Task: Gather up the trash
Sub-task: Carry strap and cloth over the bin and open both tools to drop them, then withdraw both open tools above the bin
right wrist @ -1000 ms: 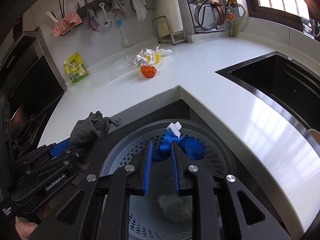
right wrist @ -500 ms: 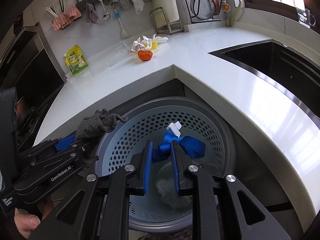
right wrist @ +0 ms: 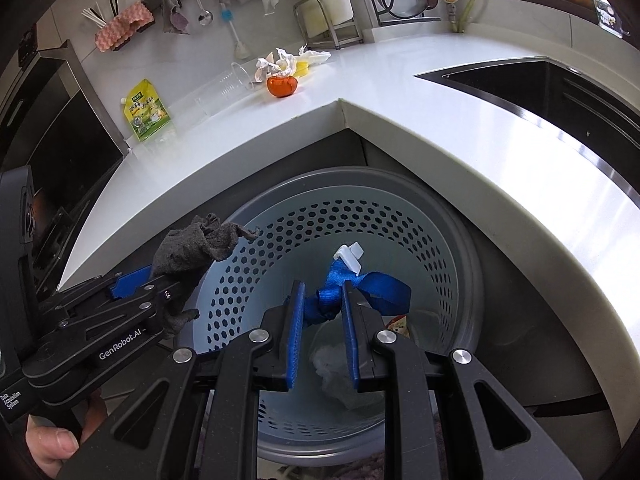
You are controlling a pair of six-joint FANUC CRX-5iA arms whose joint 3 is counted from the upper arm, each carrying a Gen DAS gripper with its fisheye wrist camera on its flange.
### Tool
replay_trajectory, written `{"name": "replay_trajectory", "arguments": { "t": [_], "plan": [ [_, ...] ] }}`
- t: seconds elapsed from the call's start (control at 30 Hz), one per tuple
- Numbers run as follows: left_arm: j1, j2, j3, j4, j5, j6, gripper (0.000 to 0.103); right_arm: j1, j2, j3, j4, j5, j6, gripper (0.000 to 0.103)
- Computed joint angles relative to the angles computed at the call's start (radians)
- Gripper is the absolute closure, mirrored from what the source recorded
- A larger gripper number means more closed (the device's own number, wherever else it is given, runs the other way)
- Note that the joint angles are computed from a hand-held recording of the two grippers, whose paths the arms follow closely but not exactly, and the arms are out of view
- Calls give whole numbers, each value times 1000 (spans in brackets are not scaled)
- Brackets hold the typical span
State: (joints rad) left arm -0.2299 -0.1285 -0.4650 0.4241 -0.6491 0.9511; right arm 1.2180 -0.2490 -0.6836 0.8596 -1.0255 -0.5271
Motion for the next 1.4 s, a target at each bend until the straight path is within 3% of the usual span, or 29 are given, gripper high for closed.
{"name": "replay_trajectory", "arguments": {
  "t": [0.4, 0.5, 0.57, 0.73, 1.1, 1.3, 1.4],
  "plan": [
    [8, 26, 15, -6, -20, 18, 65, -23, 9, -6, -22, 38, 11, 84],
    [11, 22, 10, -1, -19, 16, 60, -24, 9, -7, -26, 38, 11, 84],
    [13, 15, 5, 0, -11, 14, 52, -23, 8, -8, -25, 36, 5, 83],
    [19, 4, -5, 11, 4, 14, 39, -7, 4, -14, -6, 1, -25, 61],
    [28, -10, -15, 14, 28, 20, 29, 9, -10, -28, 19, -23, -52, 52],
    [38, -40, -55, 92, 72, -39, 18, 16, -15, -33, 36, -37, -65, 46],
    [43, -57, -77, 136, 93, -78, 14, 29, -17, -40, 70, -59, -82, 37]
  ]
}}
